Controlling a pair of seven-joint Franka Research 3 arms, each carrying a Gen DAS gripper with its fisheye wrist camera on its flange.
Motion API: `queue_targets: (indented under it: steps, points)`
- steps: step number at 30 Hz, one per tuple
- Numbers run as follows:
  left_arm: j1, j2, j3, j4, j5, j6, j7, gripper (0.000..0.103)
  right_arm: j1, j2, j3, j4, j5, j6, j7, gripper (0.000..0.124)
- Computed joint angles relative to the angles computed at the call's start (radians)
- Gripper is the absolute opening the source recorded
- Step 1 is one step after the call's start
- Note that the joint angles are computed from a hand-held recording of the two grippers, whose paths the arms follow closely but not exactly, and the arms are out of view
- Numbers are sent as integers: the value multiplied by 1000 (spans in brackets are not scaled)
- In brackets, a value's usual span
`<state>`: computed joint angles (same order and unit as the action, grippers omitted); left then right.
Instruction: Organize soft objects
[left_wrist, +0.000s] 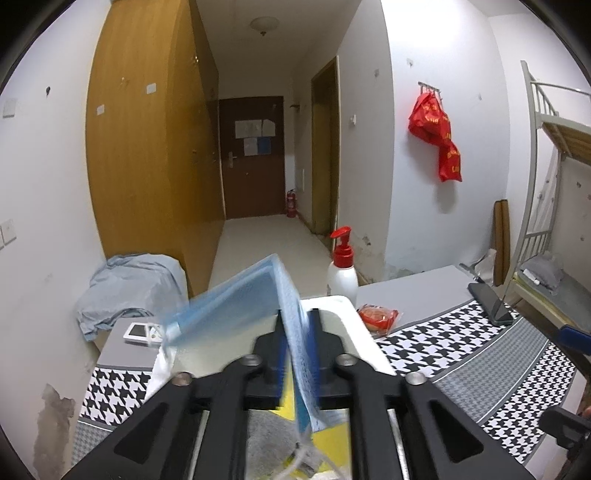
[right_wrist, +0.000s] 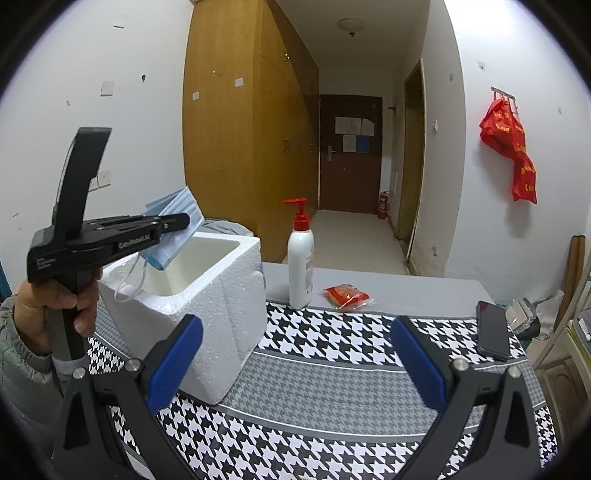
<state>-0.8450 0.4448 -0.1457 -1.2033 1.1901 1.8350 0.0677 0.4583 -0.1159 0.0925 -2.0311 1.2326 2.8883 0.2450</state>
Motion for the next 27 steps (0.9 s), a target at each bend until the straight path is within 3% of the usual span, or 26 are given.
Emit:
queue_targets:
  steps: [1, 3, 6, 10, 14, 27]
  points:
    - [0, -1, 1, -4, 1, -1, -4, 50, 0, 0, 0, -1, 3, 4, -2, 102]
    - [-5, -6, 4, -13, 13, -12, -24, 75, 1, -2, -1, -3, 10, 6, -8, 102]
    - [-9, -18, 1, -30, 33, -23, -48, 89, 1, -5, -1, -6, 18, 11, -13, 102]
    - [-22, -26, -8, -43, 61, -50, -63, 99, 2, -9, -4, -7, 41, 9, -25, 102]
    - [-44, -27, -14, -40, 92, -89, -82, 102, 4, -18, -3, -13, 58, 13, -38, 102]
    - [-148, -34, -40, -37, 182, -236, -138, 102, 32, -108, -14, -78, 175, 31, -124, 102]
